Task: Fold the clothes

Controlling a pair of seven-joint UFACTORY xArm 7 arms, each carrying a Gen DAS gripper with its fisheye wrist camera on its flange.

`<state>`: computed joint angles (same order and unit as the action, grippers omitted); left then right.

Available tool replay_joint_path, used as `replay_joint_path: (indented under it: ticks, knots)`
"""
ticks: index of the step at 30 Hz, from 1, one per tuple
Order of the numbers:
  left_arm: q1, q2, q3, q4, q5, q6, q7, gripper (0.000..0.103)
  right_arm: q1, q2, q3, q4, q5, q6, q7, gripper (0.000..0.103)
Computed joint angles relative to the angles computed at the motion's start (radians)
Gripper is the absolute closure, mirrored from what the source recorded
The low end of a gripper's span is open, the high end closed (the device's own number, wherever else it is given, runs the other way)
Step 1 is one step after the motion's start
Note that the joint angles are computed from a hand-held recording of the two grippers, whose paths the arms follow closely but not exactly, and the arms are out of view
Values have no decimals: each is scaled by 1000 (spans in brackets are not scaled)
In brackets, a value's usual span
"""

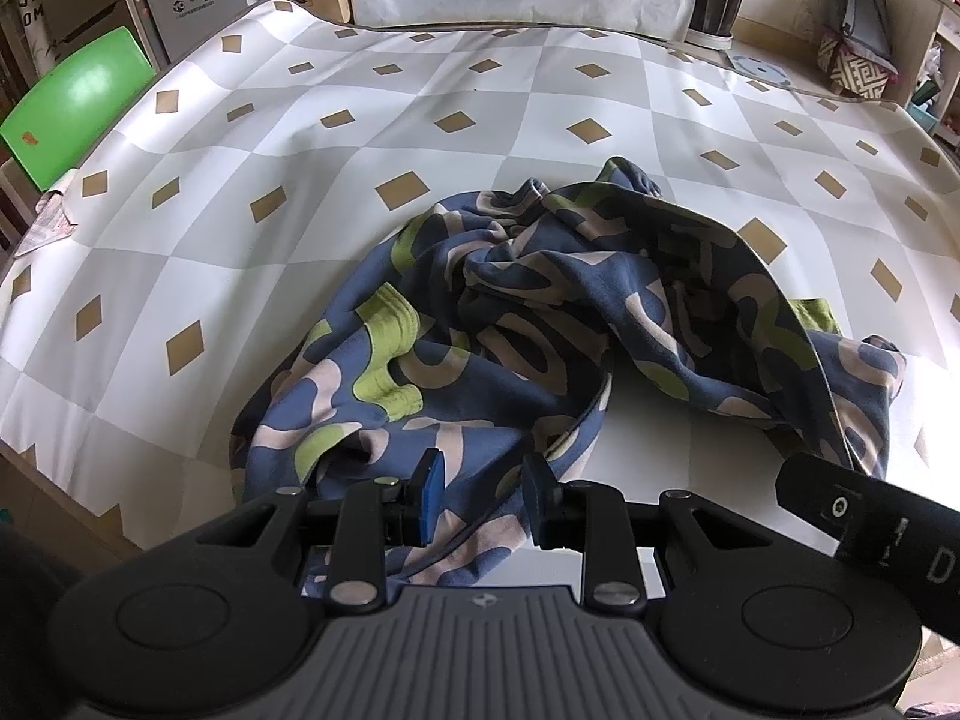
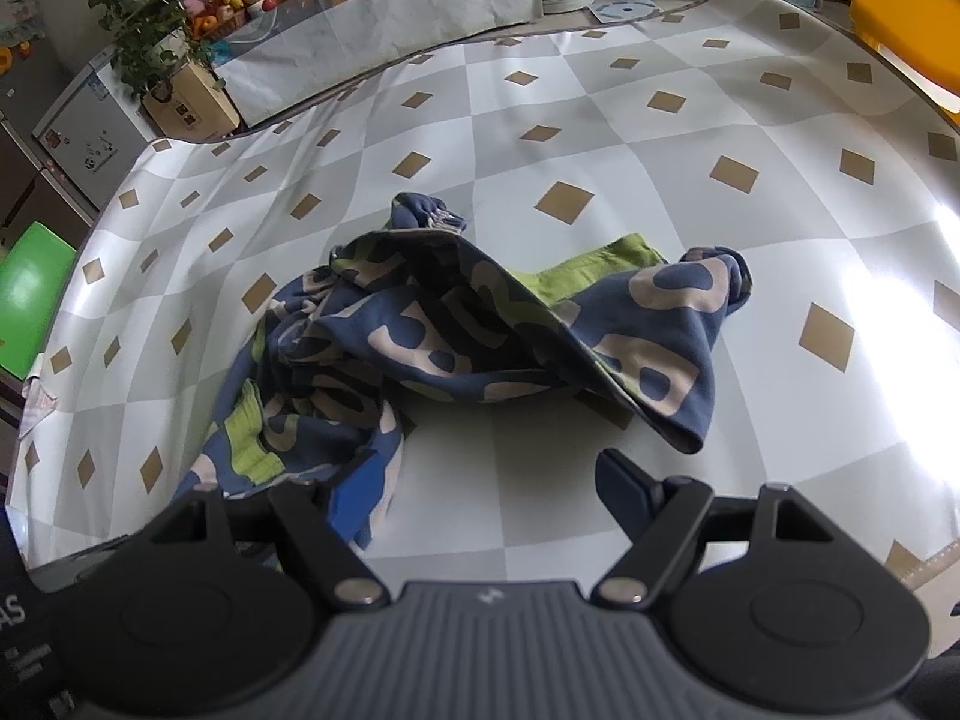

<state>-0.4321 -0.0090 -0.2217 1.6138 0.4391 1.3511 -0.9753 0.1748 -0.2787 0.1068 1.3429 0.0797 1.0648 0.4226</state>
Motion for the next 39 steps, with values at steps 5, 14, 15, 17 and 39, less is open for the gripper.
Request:
replay_joint_path:
  ticks: [5, 14, 15, 17, 39]
  knots:
    - [4, -6, 2, -6, 3, 10, 4, 77, -1, -2, 0, -1, 1, -15, 9, 27]
    - [10, -25, -3, -41, -19, 29, 24, 77, 0, -26, -24, -34, 75, -87, 6, 27]
    - [11, -28, -4, -43, -22, 30, 25, 77, 0, -28, -26, -38, 82, -97, 6, 27]
    - [12, -31, -6, -46, -28, 34, 25, 77, 0, -31, -29, -41, 95, -107, 5, 27]
    - [-11, -19, -21, -5, -19, 77, 39, 77, -12, -50, -29, -55, 104, -146, 18, 27]
